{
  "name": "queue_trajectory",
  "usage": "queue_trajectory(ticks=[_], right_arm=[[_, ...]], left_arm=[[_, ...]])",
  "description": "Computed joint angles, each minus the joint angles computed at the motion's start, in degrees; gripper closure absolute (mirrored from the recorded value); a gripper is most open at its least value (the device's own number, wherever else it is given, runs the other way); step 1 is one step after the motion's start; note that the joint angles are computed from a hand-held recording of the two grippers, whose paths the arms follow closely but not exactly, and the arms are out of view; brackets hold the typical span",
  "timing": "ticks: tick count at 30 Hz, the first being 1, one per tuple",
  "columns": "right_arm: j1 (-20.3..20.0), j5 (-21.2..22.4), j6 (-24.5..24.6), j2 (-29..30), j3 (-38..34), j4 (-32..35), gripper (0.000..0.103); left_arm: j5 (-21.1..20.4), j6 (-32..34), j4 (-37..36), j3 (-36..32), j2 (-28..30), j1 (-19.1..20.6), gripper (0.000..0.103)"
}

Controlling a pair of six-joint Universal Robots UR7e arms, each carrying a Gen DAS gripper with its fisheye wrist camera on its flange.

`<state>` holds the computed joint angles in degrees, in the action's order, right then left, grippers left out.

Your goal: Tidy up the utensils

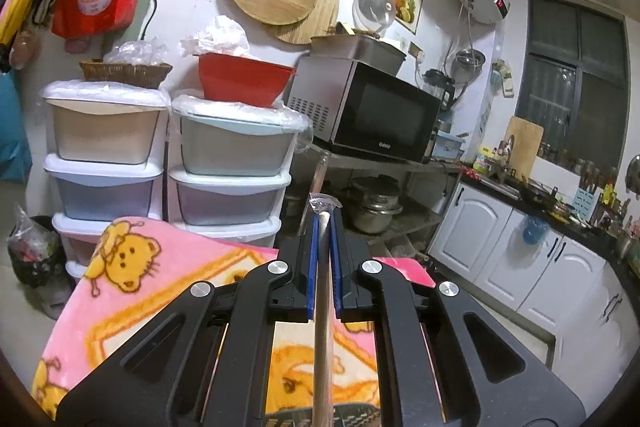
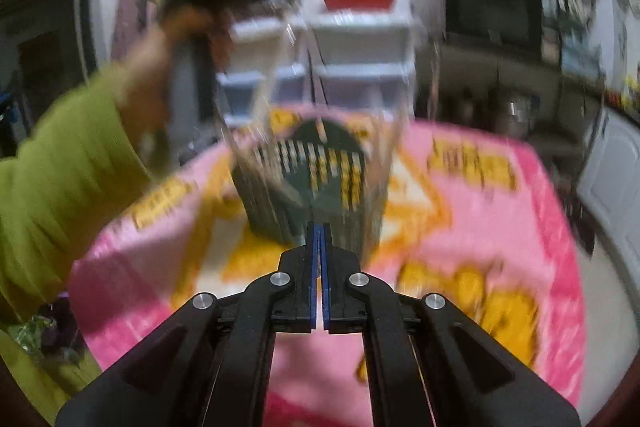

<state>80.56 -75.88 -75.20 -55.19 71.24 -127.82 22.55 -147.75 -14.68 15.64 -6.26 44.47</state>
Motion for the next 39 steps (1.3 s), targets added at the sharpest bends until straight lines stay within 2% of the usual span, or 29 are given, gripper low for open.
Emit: queue_trajectory(ticks=[7,10,13,16,21,27,39], right_arm=[[3.7,8.0,-4.0,-1.8,-3.1,0.7,0.102],[5.0,10.2,-3.7,-1.4,-4.7,-1.7,0.102],[6.0,11.4,-2.4,-0.3,-7.1,-2.4,0.102],[6.8,11.9,-1.2,1.2,-9.3,-3.3,0.102],[7.7,11.0,1.1,3.9,-12.0,-4.9,0.102],[8.2,7.5,2.4,6.7,-13.7,-7.5,0.102],[7.6,1.5,3.9,10.2,-15.8,-5.9,0.100]], left_arm=[[0.7,6.3,-10.1,7.0,-3.8,0.0,0.100],[1.4,8.8,-14.6,10.4,-5.3,0.0,0.100],[2.5,11.5,-19.9,14.6,-7.0,-0.1,0.100],[3.6,17.8,-27.6,18.7,-8.0,-0.1,0.100],[5.3,23.4,-34.5,22.4,-8.7,0.1,0.100],[5.0,21.1,-32.4,23.4,-8.7,0.6,0.100],[3.4,8.5,-22.2,24.8,-9.4,1.1,0.098]])
